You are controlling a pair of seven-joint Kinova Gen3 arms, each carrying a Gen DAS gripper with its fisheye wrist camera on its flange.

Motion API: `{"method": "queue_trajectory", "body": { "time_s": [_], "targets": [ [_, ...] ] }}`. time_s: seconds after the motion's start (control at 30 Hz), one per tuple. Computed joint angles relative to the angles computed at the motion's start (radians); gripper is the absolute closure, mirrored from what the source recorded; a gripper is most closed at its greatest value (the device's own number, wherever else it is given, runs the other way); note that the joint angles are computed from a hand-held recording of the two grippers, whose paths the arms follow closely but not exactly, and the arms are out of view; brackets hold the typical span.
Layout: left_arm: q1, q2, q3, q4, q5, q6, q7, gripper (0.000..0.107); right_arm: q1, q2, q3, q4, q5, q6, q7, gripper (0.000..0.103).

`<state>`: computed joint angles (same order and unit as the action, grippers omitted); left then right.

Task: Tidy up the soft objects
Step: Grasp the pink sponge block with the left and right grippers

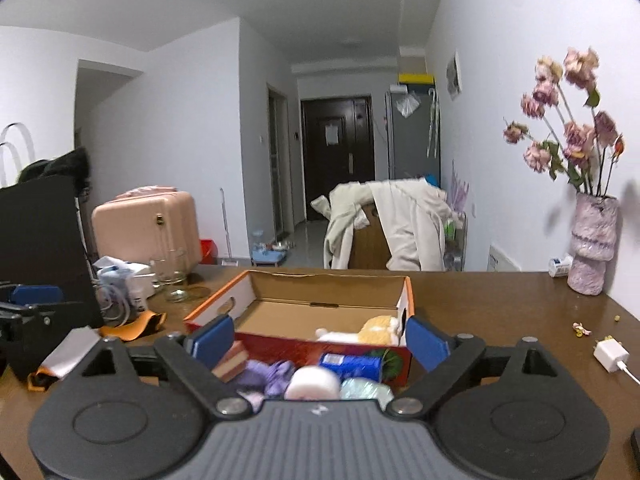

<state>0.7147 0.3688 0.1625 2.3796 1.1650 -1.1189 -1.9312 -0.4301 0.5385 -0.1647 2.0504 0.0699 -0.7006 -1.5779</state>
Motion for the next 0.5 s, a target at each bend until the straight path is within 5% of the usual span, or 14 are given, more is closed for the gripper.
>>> {"method": "queue_trajectory", "body": {
  "time_s": [0.27, 0.37, 0.5],
  "targets": [
    [0.351, 0.241, 0.005, 0.05, 0.295, -0.324, 0.263, 0.006, -0.232, 0.005, 0.087, 0.298, -0.226, -0.325, 0.065, 0.001],
    [0.382, 0.295, 0.049, 0.071, 0.337, -0.379, 0.367, 0.005, -0.321, 0.035, 0.139, 0.382, -0.254, -0.447, -0.024, 0.0],
    [0.399, 0.314, 0.043, 0.058, 0.373, -0.364, 0.355, 0.004, -0.275, 0.102, 0.048, 0.427, -0.246, -0.592, 0.011, 0.0]
  ]
}}
